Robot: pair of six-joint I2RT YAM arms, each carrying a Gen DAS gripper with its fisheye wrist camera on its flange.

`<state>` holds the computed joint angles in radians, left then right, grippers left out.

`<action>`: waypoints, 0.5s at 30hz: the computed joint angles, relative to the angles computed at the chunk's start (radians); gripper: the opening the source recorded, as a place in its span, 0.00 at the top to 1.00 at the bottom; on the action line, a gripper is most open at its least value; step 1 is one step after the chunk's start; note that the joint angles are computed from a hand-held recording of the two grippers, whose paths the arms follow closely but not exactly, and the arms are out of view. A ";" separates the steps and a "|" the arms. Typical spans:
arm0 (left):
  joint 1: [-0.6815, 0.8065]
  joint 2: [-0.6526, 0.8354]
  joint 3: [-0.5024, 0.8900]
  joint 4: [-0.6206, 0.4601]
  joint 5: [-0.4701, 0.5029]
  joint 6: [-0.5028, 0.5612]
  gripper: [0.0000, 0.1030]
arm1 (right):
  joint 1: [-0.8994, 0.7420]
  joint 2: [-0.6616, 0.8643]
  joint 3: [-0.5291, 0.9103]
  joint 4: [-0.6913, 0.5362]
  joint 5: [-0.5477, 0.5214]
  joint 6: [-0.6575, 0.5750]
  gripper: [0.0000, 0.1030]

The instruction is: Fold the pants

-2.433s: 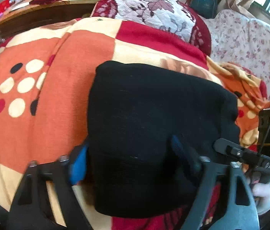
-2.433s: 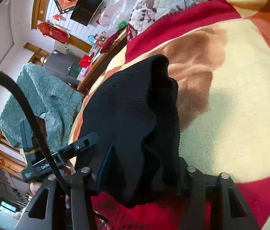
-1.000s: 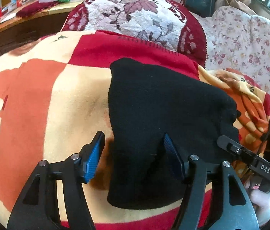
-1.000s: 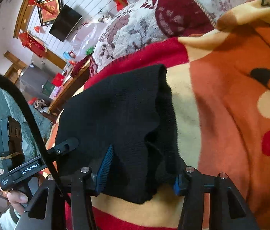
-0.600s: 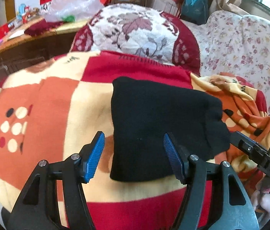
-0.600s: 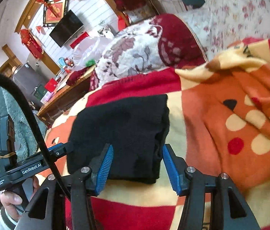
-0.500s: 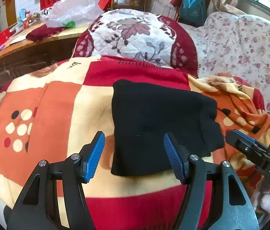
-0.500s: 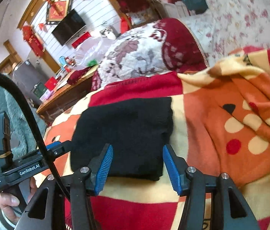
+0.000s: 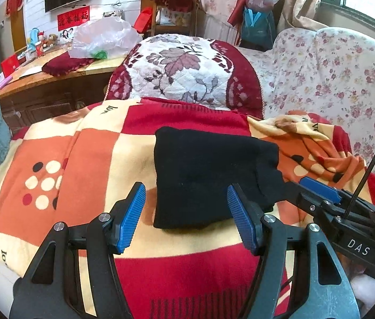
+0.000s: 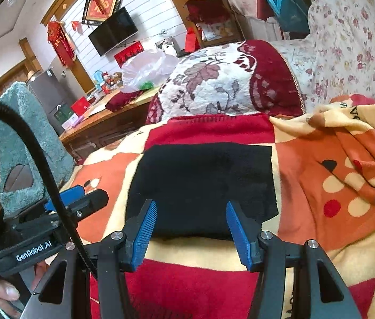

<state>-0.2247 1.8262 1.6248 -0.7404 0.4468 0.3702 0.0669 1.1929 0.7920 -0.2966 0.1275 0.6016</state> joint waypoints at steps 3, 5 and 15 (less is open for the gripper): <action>0.005 -0.025 -0.021 0.005 -0.005 0.003 0.37 | 0.020 -0.011 0.011 -0.015 0.017 0.004 0.49; 0.006 -0.038 -0.028 0.001 -0.002 0.009 0.37 | 0.035 -0.022 0.015 -0.024 0.028 0.011 0.48; 0.026 -0.096 -0.062 0.009 0.022 0.004 0.37 | 0.078 -0.054 0.023 -0.065 0.066 0.031 0.48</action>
